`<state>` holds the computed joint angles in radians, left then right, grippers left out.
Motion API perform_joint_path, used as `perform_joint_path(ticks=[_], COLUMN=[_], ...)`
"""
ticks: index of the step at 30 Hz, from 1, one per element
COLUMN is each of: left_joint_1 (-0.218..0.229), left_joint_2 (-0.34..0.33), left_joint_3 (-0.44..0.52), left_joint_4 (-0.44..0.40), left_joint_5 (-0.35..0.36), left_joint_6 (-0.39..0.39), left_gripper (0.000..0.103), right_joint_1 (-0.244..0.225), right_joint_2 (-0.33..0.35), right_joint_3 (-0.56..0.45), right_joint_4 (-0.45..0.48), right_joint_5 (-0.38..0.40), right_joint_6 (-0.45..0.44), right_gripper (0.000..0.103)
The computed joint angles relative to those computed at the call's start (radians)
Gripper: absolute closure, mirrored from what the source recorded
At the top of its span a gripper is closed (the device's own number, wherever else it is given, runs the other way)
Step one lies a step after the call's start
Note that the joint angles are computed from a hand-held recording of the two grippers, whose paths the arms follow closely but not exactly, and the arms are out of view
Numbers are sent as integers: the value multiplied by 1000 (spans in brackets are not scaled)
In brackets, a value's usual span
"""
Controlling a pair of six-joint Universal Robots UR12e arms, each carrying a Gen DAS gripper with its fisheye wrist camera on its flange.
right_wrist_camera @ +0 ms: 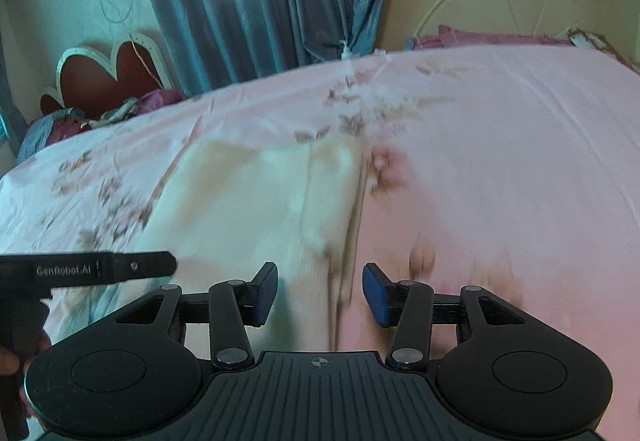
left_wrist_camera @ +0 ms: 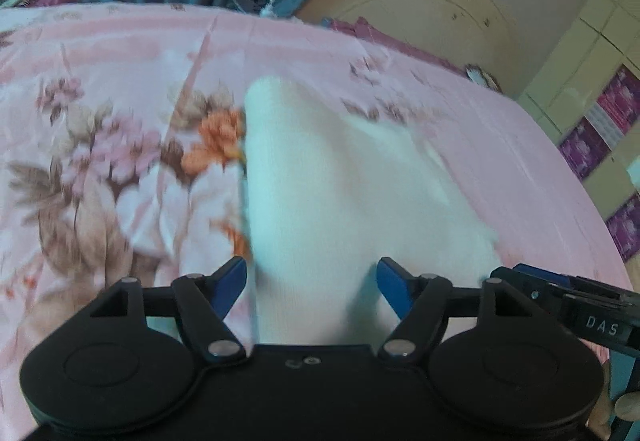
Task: Fold small clothes
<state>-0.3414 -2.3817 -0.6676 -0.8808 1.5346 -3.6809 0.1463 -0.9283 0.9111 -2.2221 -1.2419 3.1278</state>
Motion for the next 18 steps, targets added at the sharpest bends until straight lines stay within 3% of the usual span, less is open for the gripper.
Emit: perform_joint_path(ticks=[4,6,9,11,15,18], left_joint_1=[-7,-12,-14,-11,-5,5], left_joint_2=[52,63,75,79,78,81], left_joint_3=[-113,-135,-161,-164,-150,-142], left_joint_4=[57,65,84,75,39,30], left_joint_5=[-12,-9,-16,-30,-56,-93], left_joint_6=[40,82,121,111,99,28], left_gripper=[32,34,33,32,32,31], right_joint_1=[13,18,10,7,3,-13], right_joint_2=[-52,-68,-77,-81,-75,-62], right_joint_3=[84,117,137,140,102,69], right_joint_4=[24,17,2,10,88,86], right_joint_5=[-54,-98,-94,-87,-63,11], right_joint_6=[-45,-54,29,58,26,56], right_gripper=[56,66,66,66,66,65])
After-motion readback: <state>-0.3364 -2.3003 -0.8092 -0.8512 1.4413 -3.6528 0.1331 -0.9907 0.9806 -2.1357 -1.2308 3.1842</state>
